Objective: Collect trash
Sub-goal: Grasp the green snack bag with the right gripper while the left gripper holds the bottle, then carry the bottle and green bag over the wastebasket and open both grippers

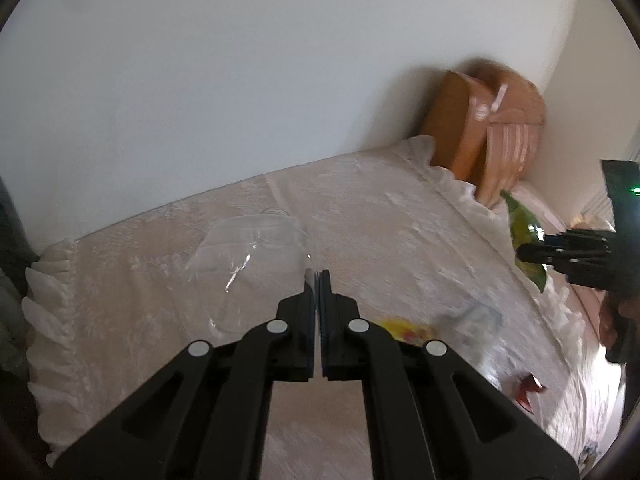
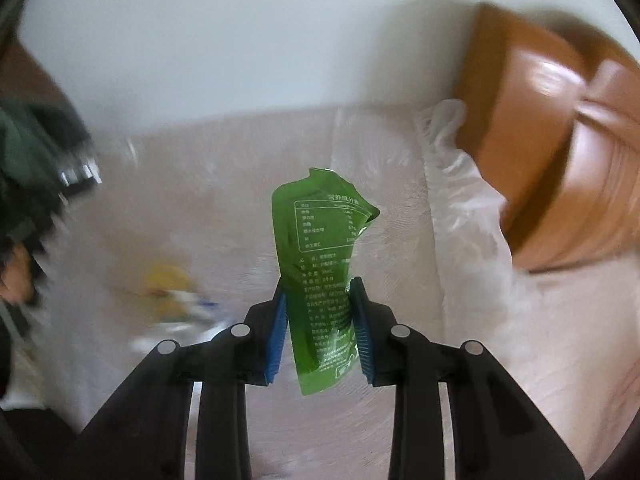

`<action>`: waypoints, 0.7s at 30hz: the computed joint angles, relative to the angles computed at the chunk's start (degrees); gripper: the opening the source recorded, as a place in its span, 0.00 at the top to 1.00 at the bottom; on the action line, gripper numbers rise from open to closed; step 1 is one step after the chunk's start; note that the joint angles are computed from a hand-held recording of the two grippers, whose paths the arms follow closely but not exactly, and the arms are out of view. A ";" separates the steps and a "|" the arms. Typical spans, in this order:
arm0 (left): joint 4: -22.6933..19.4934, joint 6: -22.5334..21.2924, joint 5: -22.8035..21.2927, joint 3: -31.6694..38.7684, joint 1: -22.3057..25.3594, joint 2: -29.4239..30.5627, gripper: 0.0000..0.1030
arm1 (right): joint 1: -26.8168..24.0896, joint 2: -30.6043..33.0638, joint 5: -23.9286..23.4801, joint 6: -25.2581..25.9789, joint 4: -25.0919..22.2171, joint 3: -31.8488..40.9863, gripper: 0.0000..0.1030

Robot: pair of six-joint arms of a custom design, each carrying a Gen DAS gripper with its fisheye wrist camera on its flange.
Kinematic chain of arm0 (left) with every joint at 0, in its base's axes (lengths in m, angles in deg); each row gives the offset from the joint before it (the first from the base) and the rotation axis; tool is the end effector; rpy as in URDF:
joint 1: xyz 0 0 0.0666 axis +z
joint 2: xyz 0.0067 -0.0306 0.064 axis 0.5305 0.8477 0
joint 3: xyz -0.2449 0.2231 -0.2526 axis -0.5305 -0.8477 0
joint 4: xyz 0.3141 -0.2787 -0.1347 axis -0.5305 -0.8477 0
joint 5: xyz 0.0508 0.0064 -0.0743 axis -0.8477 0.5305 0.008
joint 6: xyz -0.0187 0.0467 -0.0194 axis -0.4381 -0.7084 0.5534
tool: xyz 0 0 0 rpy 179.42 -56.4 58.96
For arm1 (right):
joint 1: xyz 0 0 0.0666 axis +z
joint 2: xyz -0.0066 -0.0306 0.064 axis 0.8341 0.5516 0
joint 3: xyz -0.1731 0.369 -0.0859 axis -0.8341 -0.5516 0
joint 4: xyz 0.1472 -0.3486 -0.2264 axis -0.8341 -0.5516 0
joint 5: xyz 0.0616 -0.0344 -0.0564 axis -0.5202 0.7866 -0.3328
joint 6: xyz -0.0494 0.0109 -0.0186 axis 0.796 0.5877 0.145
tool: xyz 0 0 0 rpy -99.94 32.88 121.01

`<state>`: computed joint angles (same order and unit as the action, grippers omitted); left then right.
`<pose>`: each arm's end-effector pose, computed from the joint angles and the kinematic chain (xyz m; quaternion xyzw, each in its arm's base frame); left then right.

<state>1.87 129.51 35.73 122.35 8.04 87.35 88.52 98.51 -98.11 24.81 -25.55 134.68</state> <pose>0.2192 -0.0843 0.4852 -0.1891 0.9169 -0.0197 0.3509 0.4056 0.2652 0.4853 -0.3871 0.8741 0.1864 0.2266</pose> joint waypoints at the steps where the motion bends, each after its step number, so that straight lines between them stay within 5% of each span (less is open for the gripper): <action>1: -1.09 1.10 -1.30 0.73 -2.56 0.07 0.98 | -0.40 -1.36 -0.78 -1.33 0.75 -0.91 0.70; 5: -5.21 5.82 -7.34 4.19 -14.68 1.95 0.98 | -3.30 -10.88 -3.24 -6.25 2.39 -7.49 0.70; 9: -7.21 9.85 -10.38 8.22 -27.54 6.16 0.98 | -9.50 -24.75 -2.28 -9.44 -0.72 -15.45 0.70; 13: -2.88 8.20 -9.11 11.47 -37.43 11.84 0.98 | -17.73 -34.27 -0.81 -9.03 -7.26 -19.28 0.70; 18: 4.66 2.69 -3.77 15.52 -44.47 19.71 0.98 | -33.51 -43.19 -3.41 -3.54 -17.36 -21.52 0.70; 21: 7.49 0.07 -0.83 18.26 -47.01 23.94 0.98 | -48.86 -46.40 -8.98 5.14 -23.77 -22.18 0.70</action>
